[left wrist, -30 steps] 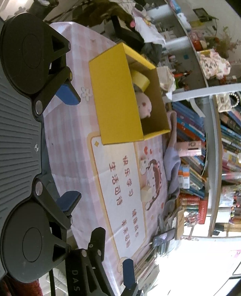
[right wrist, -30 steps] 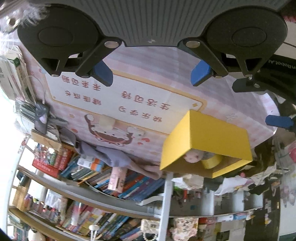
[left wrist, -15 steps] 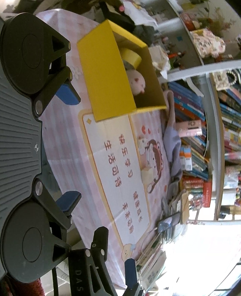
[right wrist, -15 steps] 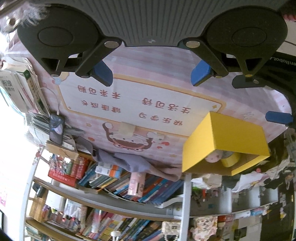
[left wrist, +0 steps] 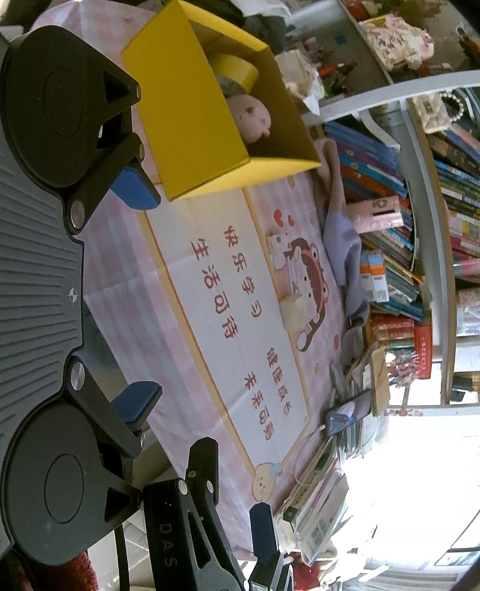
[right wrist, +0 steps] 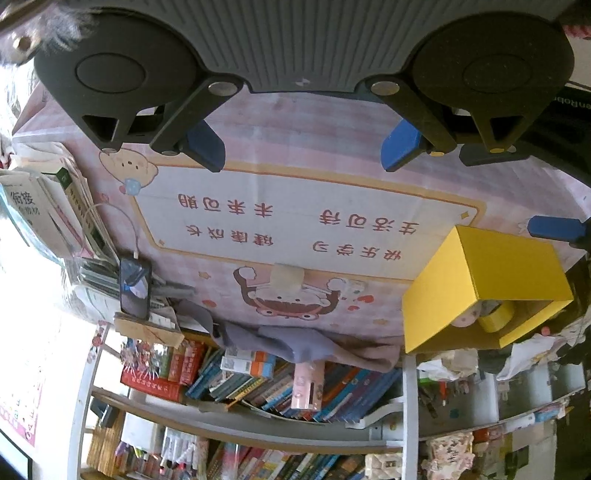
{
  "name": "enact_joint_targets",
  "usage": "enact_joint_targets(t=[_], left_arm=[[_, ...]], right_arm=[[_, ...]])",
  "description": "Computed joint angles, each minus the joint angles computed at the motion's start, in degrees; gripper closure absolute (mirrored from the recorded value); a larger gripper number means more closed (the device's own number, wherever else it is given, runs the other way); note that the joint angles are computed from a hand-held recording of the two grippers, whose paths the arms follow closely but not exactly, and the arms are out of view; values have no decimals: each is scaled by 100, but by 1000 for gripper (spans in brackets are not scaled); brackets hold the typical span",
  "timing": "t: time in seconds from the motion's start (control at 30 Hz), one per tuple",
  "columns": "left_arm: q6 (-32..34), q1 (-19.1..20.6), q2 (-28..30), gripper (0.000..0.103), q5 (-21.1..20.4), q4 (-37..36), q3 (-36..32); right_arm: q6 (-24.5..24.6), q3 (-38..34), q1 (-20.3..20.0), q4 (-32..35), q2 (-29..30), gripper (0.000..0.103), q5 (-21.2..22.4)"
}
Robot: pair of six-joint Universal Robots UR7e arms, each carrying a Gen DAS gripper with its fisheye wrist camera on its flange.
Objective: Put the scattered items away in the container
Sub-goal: 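Move both tools toward the white block and small charger on the mat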
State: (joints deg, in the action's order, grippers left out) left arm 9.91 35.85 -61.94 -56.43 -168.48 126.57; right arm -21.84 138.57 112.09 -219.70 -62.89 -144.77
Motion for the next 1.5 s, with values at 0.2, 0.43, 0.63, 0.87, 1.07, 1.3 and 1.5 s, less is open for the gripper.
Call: enact_joint_targets(t=[0.2, 0.43, 0.63, 0.87, 1.07, 1.3, 1.5], left_arm=[[199, 84, 260, 2, -124, -57, -245], [378, 221, 558, 2, -236, -134, -562], [428, 352, 902, 2, -314, -86, -961], [342, 452, 1382, 2, -317, 53, -1537], [162, 458, 1785, 2, -143, 175, -2042], [-54, 434, 2227, 2, 276, 310, -2613], [-347, 476, 2688, 2, 726, -10, -3188]], right_arm=[[-67, -86, -171, 48, -59, 11, 81], [-236, -295, -408, 145, -92, 11, 222], [-389, -525, -666, 386, -156, 11, 387], [-680, -895, -1049, 867, -295, 12, 720], [-969, -1202, -1401, 1341, -498, 12, 1169], [-1129, -1561, -1859, 1944, -718, 12, 1858], [-1309, -1962, -2210, 2261, -692, 12, 2480]])
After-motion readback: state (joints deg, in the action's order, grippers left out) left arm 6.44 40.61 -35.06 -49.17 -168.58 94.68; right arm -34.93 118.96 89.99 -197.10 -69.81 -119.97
